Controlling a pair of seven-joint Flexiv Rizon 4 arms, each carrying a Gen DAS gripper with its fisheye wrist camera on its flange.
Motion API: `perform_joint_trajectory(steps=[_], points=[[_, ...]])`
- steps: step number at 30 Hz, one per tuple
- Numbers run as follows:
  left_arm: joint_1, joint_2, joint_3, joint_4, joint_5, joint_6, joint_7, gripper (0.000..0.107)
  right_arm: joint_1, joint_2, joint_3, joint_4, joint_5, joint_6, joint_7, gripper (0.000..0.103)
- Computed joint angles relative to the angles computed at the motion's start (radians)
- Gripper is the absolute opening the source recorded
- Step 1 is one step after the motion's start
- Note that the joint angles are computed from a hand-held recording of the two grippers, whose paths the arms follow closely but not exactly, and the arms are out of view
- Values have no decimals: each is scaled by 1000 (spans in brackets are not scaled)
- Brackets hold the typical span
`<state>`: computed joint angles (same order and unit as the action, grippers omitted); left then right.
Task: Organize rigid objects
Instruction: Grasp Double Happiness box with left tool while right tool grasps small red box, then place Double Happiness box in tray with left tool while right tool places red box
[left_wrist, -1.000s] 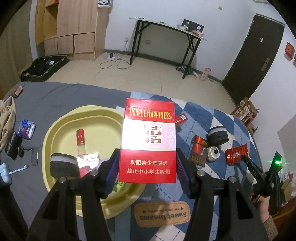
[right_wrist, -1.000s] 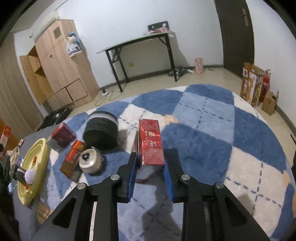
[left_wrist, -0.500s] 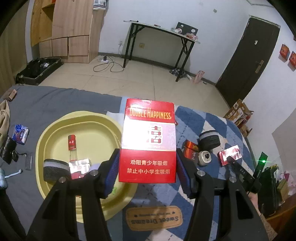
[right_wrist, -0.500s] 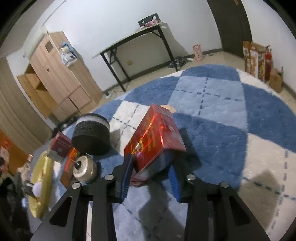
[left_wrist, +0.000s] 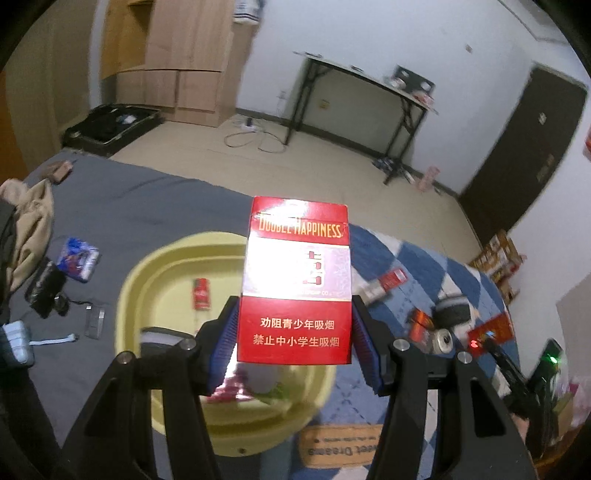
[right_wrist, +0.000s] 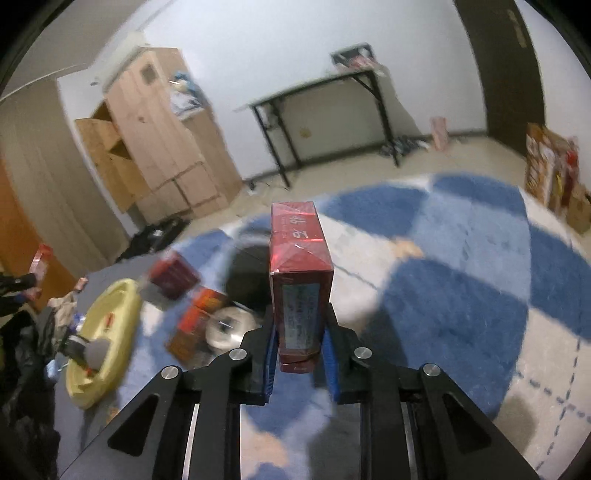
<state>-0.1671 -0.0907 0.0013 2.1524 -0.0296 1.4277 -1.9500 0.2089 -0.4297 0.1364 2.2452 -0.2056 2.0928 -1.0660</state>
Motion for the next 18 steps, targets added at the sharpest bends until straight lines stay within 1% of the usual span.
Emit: perform_joint_trajectory(steps=[1,2,3,5,6,7,8,9,11,12,13,14,15,17,18], points=[[9,6,9,8,-5,-2,-3,59,5,20,6,0,-9,2,-8,21],[13,9,27,4,25,-17,-31,59,-16,38,39,-4,-53,5,3,21],[20,8,48,-11,79,-44,-64,59,-29,52,64,-9,-89,0,18,21],[39,-5,59,-31,120,-83,-75,59,-67,60,121,-29,-182,-18,77,21],[50,-13,54,-30,106,-84,-62,59,-118,39,185,-60,-278,-25,150,21],[62,-26,46,-19,77,-67,-40,59,-140,21,217,-82,-336,-23,198,21],[70,-38,43,-8,57,-50,-34,59,-143,2,235,-106,-380,-20,235,21],[79,-52,35,6,20,-40,-20,59,-118,-24,246,-145,-410,-33,258,21],[97,-85,17,16,-48,-43,29,59,-56,-55,232,-200,-431,-61,277,21],[98,-98,18,14,-60,-44,36,59,-52,-102,261,-259,-482,-102,309,21],[102,-111,16,15,-80,-36,45,59,-63,-139,293,-299,-523,-133,331,21],[103,-120,17,15,-95,-38,48,59,-70,-185,332,-352,-569,-184,345,21],[102,-127,19,15,-109,-38,43,59,-62,-214,352,-389,-586,-227,336,21],[122,-140,-10,29,-170,-4,88,59,-61,-270,410,-455,-610,-321,299,21],[119,-149,-3,25,-176,-7,85,59,-62,-297,435,-484,-611,-355,281,21]])
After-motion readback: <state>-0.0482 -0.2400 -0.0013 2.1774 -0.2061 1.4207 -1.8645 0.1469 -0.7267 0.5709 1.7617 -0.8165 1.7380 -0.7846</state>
